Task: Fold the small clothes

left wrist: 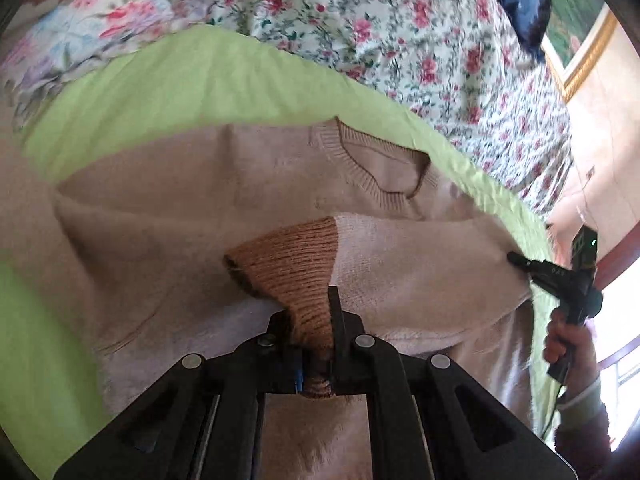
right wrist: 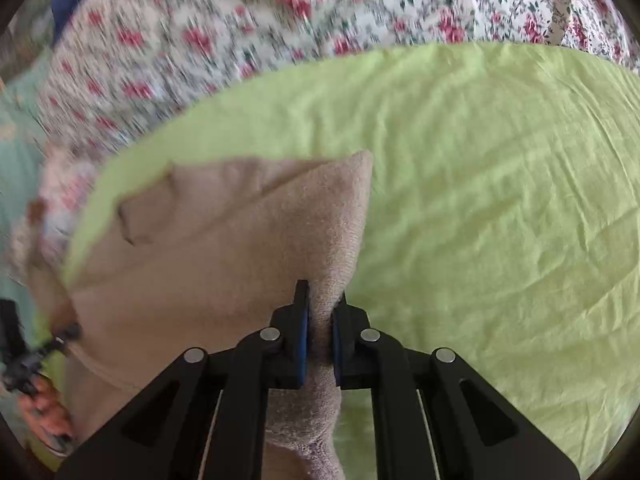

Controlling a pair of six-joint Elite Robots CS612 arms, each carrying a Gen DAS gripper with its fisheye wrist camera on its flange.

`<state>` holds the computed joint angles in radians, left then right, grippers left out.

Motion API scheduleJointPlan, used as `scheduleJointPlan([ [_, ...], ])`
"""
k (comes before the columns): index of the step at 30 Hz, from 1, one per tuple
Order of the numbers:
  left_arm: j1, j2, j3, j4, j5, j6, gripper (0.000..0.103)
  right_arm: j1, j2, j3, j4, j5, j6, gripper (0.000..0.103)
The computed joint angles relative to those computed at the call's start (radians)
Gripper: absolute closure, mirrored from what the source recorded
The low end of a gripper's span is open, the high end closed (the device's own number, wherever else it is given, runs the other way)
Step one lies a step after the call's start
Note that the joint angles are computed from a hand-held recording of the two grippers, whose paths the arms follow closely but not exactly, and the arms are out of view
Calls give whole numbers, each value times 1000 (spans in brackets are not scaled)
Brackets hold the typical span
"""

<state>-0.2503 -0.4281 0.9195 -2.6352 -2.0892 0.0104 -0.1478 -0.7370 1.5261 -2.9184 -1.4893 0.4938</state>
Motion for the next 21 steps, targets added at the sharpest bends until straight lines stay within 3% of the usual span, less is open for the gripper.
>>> scheduleJointPlan([
  [2, -3, 11, -14, 18, 11, 7, 96, 7, 0, -14, 81, -52, -2, 87],
  [5, -1, 20, -28, 48, 4, 14, 95, 35, -34, 18, 40, -188, 39, 80],
  [7, 2, 18, -23, 39, 2, 23, 93, 51, -43, 38, -56, -144, -11, 79],
  [8, 2, 18, -22, 39, 1, 25, 93, 52, -43, 39, -71, -79, -39, 78],
  [10, 1, 19, -25, 52, 5, 29, 92, 55, -32, 24, -6, 20, -57, 78],
  [12, 2, 17, -21, 56, 10, 31, 89, 58, -26, 21, 88, 34, -64, 78],
  [16, 16, -14, 35, 22, 34, 38, 84, 50, -66, 86, 61, 41, -22, 77],
  [21, 50, -58, 103, -33, 77, 8, 87, 48, -124, 189, -126, 115, 16, 69],
])
